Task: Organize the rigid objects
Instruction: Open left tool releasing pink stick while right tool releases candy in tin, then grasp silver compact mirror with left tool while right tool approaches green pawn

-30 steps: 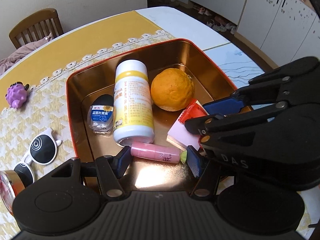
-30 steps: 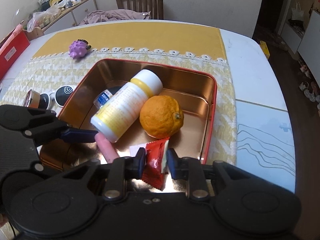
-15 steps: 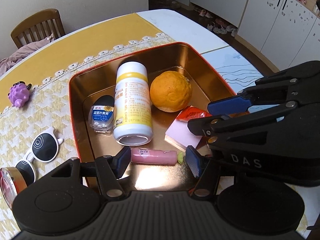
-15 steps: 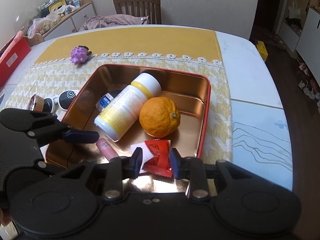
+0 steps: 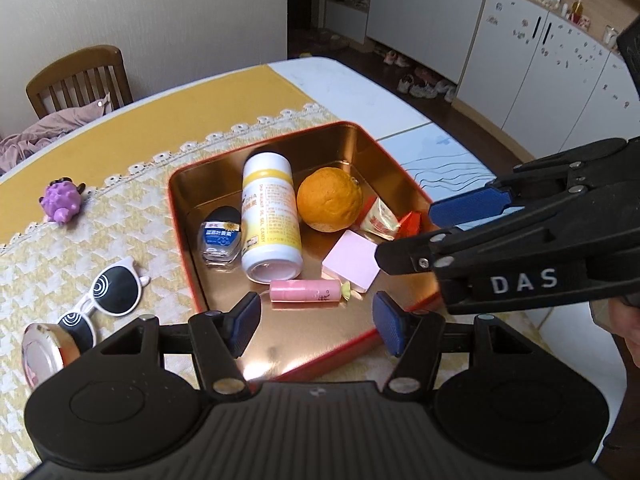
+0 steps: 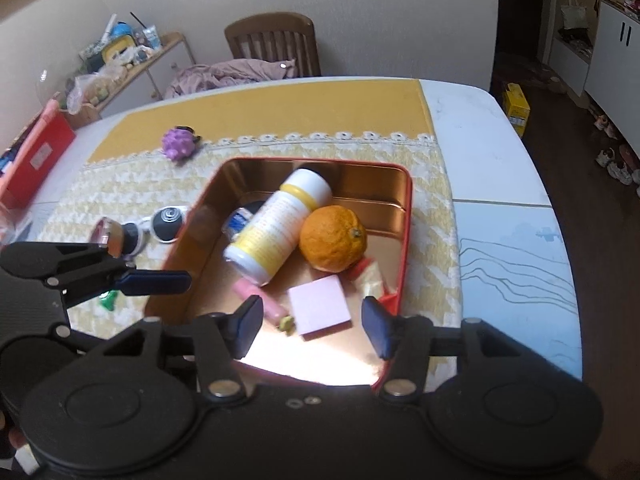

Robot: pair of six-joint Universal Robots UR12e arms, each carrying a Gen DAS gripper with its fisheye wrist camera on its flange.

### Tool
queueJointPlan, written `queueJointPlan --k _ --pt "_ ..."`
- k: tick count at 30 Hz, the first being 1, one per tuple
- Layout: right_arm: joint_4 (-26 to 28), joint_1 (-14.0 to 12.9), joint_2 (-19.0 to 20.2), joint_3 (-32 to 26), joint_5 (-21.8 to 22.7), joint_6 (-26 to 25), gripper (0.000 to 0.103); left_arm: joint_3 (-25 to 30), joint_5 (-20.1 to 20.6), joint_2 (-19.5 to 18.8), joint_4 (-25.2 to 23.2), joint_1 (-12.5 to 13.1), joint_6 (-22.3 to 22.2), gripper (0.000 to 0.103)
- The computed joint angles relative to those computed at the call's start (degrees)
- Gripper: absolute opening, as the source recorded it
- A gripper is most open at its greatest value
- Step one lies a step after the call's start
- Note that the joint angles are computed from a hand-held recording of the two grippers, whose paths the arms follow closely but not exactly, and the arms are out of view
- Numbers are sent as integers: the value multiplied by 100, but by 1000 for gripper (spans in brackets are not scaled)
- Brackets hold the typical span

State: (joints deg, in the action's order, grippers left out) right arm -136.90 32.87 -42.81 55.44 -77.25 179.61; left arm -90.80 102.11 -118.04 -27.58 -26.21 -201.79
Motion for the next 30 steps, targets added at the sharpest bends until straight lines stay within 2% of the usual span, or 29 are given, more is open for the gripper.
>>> queueJointPlan --k 3,5,9,14,17,20,23,26,30 --pt "-138 24 -119 183 -55 0 55 -167 8 122 193 -13 23 61" --pt "-288 36 -194 314 -68 46 65 -289 20 204 336 -18 64 61" --pt "-525 80 -308 504 -128 176 66 -542 69 367 607 -14 96 61" --pt "-849 158 -428 725 -124 311 74 -861 97 582 883 31 60 61" --pt "-1021 223 -469 810 -67 392 83 -1054 228 704 1072 50 22 70" --pt "-1199 316 -476 845 -63 341 94 -1249 390 825 1290 70 21 73" --pt "-1376 412 -456 848 -94 439 98 -1441 503 949 1475 117 7 80" --pt "-1469 485 -412 801 -109 619 103 -1656 554 1078 1683 188 -6 80" --pt "-1552 591 -341 716 -76 657 103 -1935 563 1249 1889 311 -43 80"
